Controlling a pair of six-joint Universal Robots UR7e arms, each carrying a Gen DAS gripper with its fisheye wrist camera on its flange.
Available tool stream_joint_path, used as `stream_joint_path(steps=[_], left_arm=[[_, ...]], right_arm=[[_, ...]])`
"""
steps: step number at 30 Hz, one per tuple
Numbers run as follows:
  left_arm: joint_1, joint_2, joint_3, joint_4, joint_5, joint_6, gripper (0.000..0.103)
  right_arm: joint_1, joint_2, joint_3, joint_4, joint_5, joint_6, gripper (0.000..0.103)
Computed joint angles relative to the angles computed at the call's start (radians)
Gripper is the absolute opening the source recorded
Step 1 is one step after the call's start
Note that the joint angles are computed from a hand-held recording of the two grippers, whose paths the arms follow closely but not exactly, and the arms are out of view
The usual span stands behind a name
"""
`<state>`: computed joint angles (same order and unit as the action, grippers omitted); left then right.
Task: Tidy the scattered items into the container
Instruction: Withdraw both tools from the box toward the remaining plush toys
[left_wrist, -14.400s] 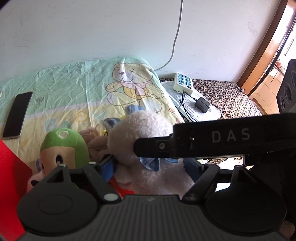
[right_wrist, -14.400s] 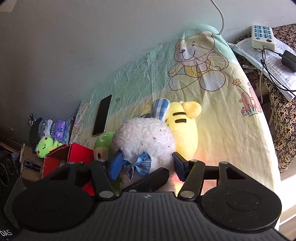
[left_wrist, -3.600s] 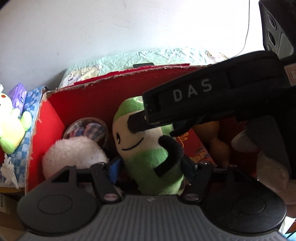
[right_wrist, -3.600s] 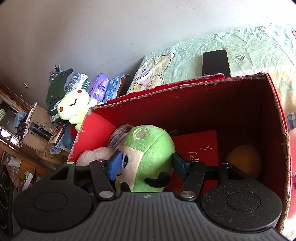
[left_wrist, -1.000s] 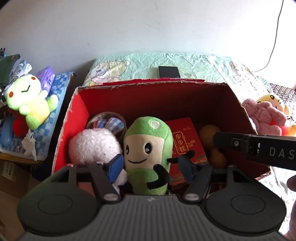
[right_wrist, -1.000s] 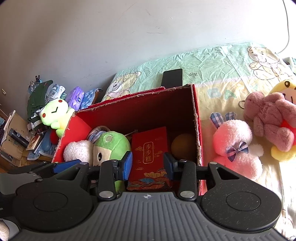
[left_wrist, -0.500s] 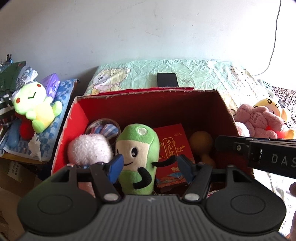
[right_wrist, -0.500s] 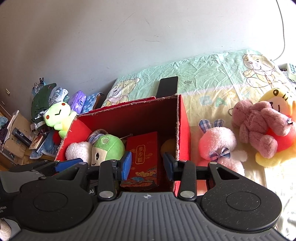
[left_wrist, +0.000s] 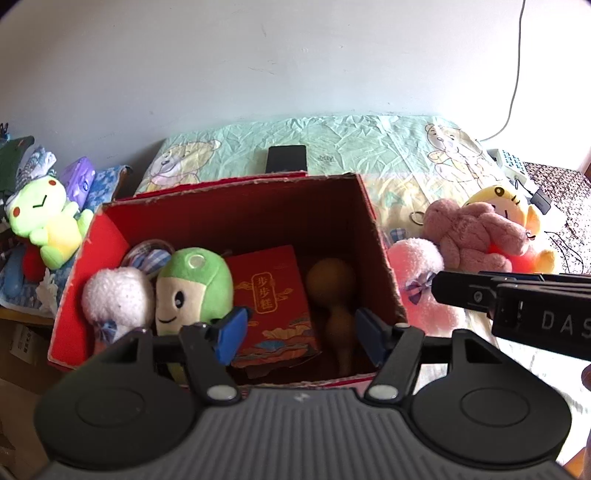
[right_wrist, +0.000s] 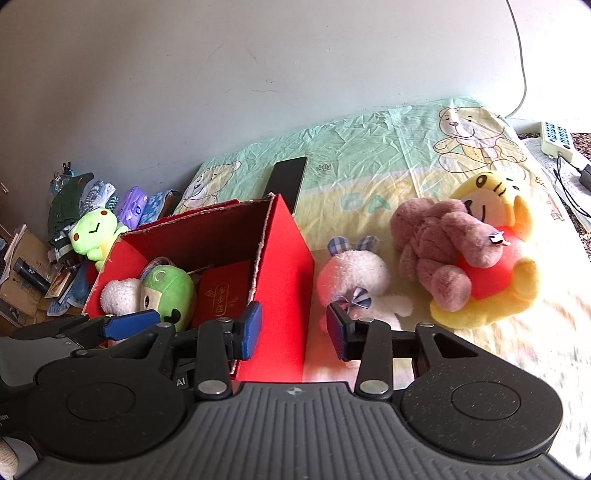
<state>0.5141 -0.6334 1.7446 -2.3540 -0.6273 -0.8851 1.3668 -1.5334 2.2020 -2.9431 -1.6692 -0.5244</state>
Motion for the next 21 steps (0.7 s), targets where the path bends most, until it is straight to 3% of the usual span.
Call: stream_joint_path(steps=[13, 21], left_arm=[[-0.032, 0.127, -0.142, 0.047, -0.014, 0.003, 0.068], [-0.041, 0.206, -0.235, 0.061, -0.038, 0.024, 0.068]], right_arm=[[-0.103, -0.071, -0.030, 0.076, 0.043, -0.057, 0.042], [-0.156, -0.088, -0.059, 0.101, 0.023, -0.080, 0.042]])
